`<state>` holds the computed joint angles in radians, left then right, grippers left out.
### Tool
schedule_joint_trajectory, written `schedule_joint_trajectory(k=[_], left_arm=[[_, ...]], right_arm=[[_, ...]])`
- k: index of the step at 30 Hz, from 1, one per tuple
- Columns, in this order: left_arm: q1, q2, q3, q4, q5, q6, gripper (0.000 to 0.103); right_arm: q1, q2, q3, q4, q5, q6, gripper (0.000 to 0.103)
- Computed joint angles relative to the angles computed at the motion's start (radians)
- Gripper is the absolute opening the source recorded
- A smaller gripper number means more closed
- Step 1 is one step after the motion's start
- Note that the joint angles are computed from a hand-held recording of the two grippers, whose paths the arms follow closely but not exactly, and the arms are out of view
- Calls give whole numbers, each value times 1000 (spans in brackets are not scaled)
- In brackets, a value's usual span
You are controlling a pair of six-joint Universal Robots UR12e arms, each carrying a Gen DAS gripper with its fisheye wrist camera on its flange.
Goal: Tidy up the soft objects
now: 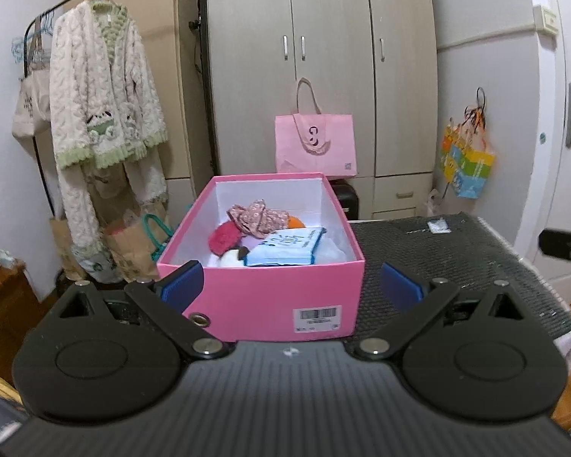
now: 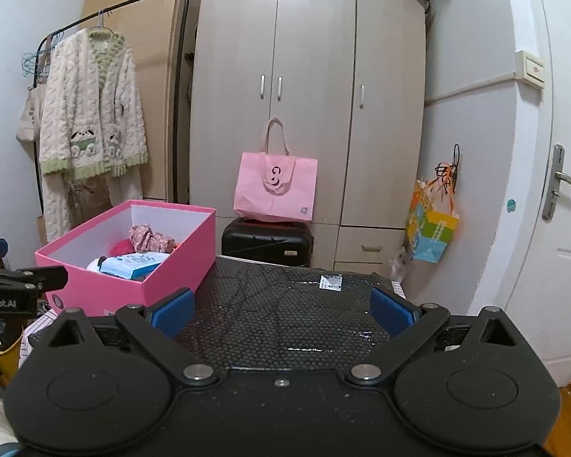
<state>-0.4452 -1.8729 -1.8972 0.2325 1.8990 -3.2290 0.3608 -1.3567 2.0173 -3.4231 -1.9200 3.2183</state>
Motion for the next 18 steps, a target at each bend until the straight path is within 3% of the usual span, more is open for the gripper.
schedule_joint_trajectory(k=[11, 18], left_arm=[[-5, -3, -10, 31, 8, 23, 101], [-16, -13, -1, 24, 65, 17, 101]], right_arm=[[5, 6, 6, -23, -10, -35, 101], [2, 11, 7, -10, -19, 17, 101]])
